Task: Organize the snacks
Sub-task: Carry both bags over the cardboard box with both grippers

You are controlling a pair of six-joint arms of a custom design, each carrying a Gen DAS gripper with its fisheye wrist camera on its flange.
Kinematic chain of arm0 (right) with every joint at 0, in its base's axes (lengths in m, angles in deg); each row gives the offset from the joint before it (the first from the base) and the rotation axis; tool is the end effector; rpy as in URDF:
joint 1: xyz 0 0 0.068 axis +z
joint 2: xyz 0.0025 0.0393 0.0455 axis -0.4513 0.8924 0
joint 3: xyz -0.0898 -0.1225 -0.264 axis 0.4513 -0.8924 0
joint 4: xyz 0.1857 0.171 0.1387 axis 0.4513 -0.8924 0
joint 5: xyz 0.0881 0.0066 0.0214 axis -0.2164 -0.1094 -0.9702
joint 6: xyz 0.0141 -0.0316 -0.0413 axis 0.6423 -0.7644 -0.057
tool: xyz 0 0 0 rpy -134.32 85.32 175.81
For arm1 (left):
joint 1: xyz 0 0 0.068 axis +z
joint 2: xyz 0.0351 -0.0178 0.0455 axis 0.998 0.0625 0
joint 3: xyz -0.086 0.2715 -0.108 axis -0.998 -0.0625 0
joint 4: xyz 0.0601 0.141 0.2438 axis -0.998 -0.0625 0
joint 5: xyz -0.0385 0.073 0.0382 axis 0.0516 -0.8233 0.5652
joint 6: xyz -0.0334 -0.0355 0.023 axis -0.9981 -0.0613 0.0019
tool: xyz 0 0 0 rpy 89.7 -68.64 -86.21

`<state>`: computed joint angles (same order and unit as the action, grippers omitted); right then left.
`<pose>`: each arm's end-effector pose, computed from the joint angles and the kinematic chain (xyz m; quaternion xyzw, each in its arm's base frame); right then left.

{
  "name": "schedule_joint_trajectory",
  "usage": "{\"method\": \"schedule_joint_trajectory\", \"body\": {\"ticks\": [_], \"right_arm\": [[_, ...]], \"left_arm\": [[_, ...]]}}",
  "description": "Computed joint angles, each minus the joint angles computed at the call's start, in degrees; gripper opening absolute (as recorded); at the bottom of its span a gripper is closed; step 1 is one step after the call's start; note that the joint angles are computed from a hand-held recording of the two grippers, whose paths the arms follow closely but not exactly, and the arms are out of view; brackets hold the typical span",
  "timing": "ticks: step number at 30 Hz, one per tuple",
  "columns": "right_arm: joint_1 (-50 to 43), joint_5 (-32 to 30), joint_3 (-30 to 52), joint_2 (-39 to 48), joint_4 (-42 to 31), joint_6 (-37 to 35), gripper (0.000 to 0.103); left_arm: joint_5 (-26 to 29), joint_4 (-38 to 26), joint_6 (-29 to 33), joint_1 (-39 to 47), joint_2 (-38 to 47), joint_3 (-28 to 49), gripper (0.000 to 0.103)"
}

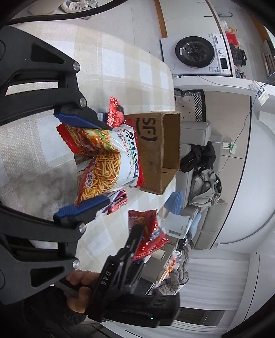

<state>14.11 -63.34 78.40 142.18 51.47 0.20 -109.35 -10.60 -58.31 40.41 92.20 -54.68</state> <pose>0.2274 0.1868 0.2003 -0.1637 0.8303 0.1403 0.5140 0.1896 -0.1793 0.2058 0.0856 0.8659 -0.1480 0.4700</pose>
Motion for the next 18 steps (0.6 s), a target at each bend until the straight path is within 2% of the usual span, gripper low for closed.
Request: {"method": "schedule_joint_trajectory", "body": {"ticks": [11, 18], "right_arm": [[-1.89, -2.1, 2.73, 0.43, -2.5, 0.81, 0.047], [-3.39, -3.8, 6.0, 2.17, -3.97, 1.26, 0.047]], "left_arm": [[-3.88, -7.2, -0.45, -0.54, -3.34, 3.84, 0.057], [-4.29, -7.73, 1.2, 2.61, 0.04, 7.97, 0.057]]}}
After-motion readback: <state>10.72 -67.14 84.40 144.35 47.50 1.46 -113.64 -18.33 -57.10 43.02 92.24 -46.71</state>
